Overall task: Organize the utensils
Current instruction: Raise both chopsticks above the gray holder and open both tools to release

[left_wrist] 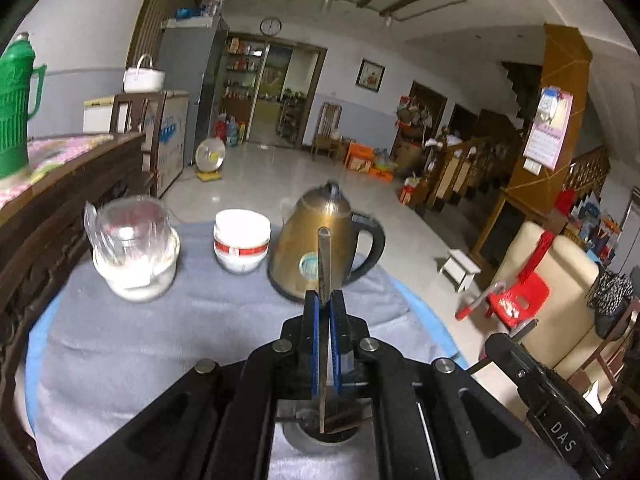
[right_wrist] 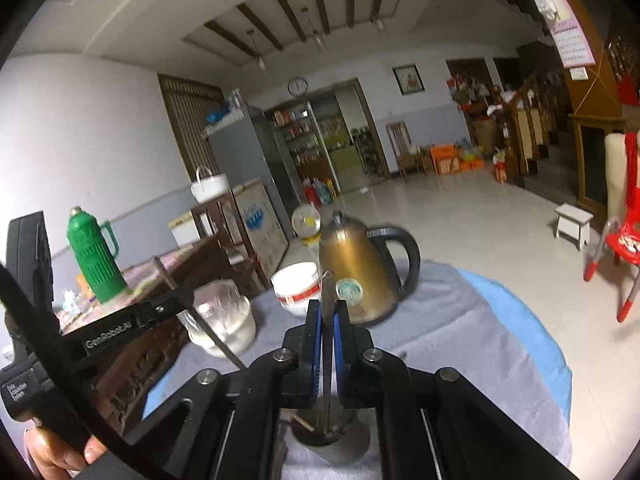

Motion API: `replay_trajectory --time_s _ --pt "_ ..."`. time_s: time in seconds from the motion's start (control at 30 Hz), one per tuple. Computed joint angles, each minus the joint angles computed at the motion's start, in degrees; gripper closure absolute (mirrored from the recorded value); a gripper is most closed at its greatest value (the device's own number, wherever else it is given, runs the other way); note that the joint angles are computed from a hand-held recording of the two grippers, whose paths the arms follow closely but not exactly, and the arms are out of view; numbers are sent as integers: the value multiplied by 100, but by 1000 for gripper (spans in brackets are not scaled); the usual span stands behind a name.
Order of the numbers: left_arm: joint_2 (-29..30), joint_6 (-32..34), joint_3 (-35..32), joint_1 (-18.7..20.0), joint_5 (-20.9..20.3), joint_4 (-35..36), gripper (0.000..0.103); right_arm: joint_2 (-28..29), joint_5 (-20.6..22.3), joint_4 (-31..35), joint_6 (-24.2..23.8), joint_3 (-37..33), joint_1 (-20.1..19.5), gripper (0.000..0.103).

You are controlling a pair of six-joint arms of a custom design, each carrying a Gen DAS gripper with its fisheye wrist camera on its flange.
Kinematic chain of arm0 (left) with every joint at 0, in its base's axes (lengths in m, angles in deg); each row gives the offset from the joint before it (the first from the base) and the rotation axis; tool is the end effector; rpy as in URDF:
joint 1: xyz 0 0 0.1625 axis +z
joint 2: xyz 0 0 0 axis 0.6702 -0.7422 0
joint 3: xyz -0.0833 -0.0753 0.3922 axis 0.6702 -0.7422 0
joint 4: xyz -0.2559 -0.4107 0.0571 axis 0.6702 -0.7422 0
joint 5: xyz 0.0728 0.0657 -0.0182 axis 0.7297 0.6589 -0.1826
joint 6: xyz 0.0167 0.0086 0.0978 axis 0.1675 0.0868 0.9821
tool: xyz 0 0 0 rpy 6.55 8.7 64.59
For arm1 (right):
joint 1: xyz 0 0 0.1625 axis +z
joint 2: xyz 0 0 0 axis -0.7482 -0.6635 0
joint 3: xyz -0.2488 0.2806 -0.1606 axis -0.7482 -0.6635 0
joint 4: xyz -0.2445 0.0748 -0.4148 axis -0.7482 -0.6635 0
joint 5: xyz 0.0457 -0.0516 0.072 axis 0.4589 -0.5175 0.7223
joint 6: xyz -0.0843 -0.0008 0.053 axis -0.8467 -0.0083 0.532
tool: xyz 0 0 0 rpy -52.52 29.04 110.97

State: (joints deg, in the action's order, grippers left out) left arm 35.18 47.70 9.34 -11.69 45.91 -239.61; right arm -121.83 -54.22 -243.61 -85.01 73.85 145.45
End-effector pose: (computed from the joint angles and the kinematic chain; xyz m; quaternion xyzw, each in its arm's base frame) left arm -0.5915 -0.5883 0.1167 0.2149 0.8670 -0.4124 0.1791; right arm 0.1713 -0.5049 0.5006 0.1184 -0.8294 0.5222 0.1597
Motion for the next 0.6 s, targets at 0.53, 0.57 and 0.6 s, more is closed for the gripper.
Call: replay_trajectory --time_s 0.53,0.57,0.6 --pt "-853 204 1176 -402 515 575 41 -689 1481 1497 1018 333 -825 60" --pt "-996 145 1346 -441 622 654 40 -775 1561 1417 1049 411 -878 46" --pt "-1108 70 1477 -466 683 728 39 -925 1716 1188 1084 571 -961 28"
